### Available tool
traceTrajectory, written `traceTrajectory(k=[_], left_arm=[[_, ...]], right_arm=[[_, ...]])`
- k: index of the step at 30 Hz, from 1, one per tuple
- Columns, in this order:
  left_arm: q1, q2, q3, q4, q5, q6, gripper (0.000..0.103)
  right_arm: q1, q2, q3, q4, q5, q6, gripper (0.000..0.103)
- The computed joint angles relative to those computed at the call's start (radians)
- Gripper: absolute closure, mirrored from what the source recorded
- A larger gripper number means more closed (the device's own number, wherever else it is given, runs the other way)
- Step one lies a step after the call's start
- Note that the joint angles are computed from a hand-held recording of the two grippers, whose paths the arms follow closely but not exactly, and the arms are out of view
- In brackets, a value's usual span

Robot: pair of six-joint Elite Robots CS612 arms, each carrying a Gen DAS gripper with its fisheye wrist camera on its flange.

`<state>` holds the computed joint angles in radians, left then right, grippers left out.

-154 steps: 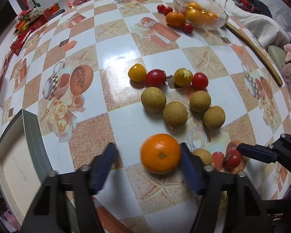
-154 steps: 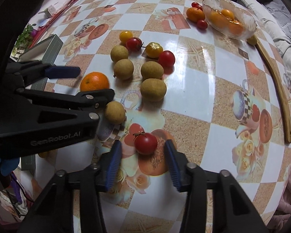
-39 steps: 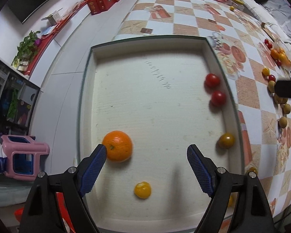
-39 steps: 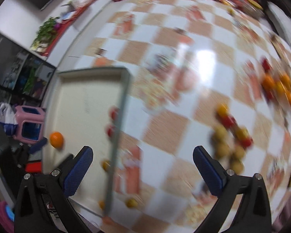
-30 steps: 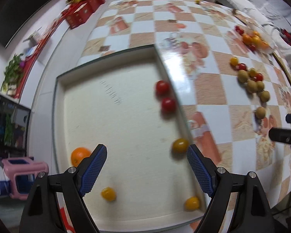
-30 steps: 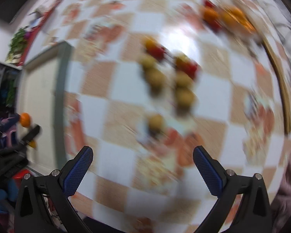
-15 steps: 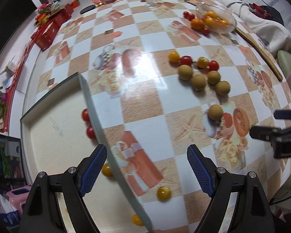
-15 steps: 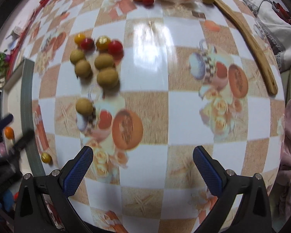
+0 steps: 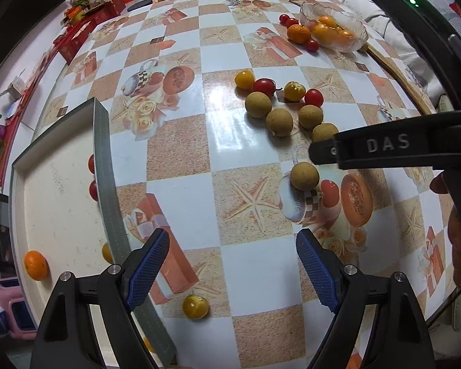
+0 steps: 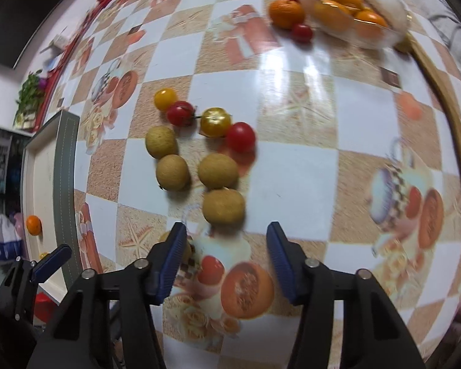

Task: Organize fruits
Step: 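Grasp a brown kiwi-like fruit with the right gripper while the left gripper grasps another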

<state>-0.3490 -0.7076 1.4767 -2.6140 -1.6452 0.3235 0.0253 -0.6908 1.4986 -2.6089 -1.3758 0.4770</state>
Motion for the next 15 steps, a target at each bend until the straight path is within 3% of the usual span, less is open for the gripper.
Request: traceTrajectory(k=[2,6,15], left_arm=[[-0.004,0.004,-0.002,-0.001,-0.001,-0.011,0.017],[-0.012,0.012,-0.009,-0.005,-0.002,-0.024,0.017],[-0.033,0.040,-0.041,-0.021,-0.005,-0.025,0.018]], right_arm=[[0.001,0.005,-0.007,-0.007,-0.008,-0.017,0.050],[-0.002,0.015,-0.025,0.005,-0.012,-0.041,0.071],[-0.037,0.005,0.010,-0.033,0.064,-0.065,0.072]])
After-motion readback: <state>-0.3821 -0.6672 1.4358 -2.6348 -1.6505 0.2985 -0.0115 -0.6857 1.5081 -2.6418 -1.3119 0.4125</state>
